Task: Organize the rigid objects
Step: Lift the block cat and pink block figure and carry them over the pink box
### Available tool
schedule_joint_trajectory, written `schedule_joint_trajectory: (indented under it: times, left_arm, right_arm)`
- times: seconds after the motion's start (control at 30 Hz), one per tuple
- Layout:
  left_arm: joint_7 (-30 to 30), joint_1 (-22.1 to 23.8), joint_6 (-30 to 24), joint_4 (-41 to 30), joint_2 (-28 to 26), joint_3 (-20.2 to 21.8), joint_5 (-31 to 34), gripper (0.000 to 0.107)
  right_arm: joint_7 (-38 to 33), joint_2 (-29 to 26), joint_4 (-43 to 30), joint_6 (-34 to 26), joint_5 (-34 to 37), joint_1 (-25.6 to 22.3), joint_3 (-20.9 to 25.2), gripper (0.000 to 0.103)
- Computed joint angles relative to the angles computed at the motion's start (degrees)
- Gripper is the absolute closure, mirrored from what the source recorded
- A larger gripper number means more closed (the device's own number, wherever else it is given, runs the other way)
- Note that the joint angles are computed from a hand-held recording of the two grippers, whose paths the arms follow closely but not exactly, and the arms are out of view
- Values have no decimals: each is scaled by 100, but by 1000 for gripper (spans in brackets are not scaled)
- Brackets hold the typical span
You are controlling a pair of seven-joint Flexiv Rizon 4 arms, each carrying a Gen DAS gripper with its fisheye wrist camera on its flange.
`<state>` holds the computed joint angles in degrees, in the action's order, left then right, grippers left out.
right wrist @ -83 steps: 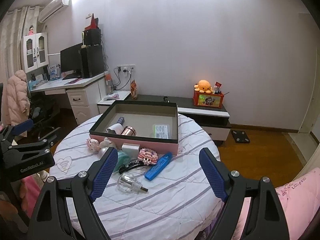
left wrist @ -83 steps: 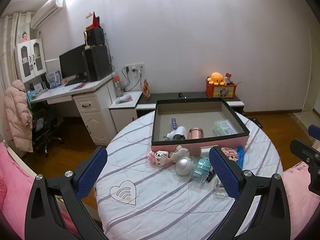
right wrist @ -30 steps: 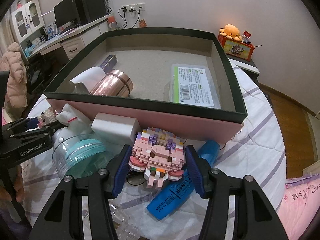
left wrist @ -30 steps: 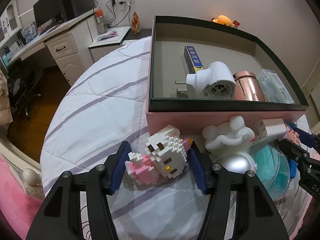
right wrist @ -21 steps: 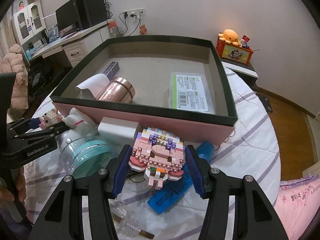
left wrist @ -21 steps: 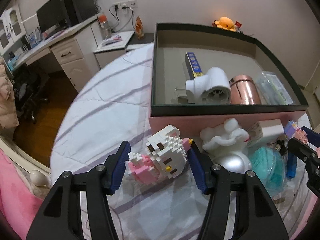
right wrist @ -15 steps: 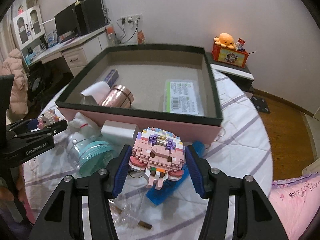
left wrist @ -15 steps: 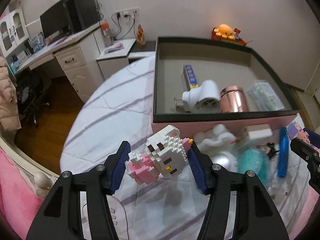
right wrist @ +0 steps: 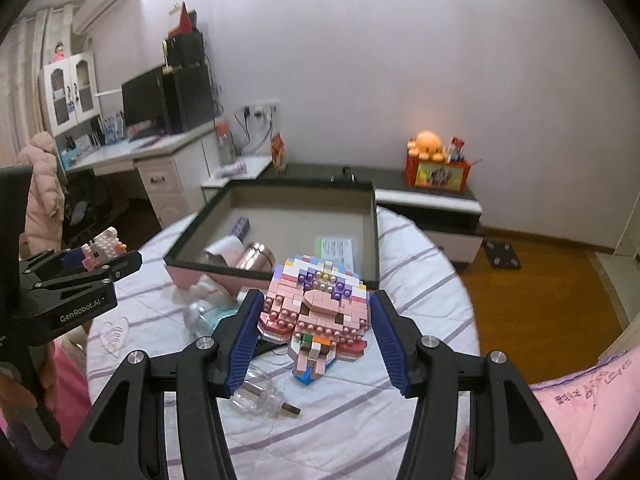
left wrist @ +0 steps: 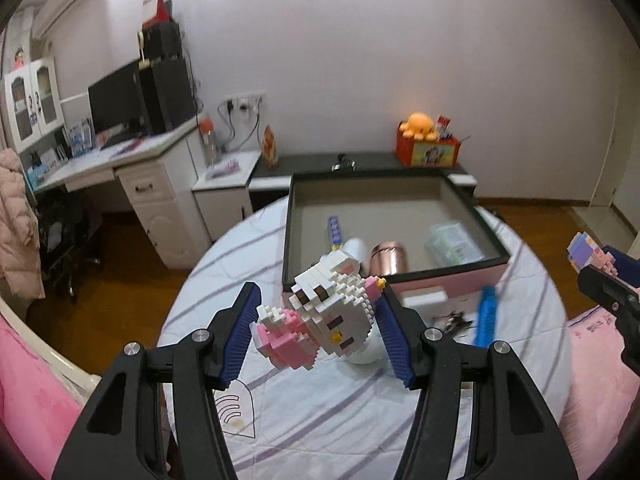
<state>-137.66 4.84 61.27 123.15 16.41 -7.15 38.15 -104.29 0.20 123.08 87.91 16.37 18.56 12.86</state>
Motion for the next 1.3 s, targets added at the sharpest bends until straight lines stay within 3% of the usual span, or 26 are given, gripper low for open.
schedule_joint_trajectory:
  times: [0.37,0.53,0.67,1.03,1.23,1.3]
  left_arm:
    - [-128,76,-98,58,718,-483,209,48]
    - [-146,135,-132,92,807,-616,156,48]
    - [-126,162,-168,49,748,-687,146,48]
    - [-217,160,-80,-332,181,-584,340,48]
    - [-73,58,148,-988,-616,-258,501,48]
    - [95,-12,201,-1280,-967,-114,432,48]
  right_arm:
    - [-695,688,299,277,848,557,-429,47]
    - [-1101,849,332,241,1170,919,-754,47]
    - [-1110,871,364,232,1182,944,-777,47]
    - [-1408,533,-84,28,1528,897,-799,47]
    - [-1743,-85,-834,-139,1788,583,-589,47]
    - [-1594,-411,-1134,-164,1568,495,-538,47]
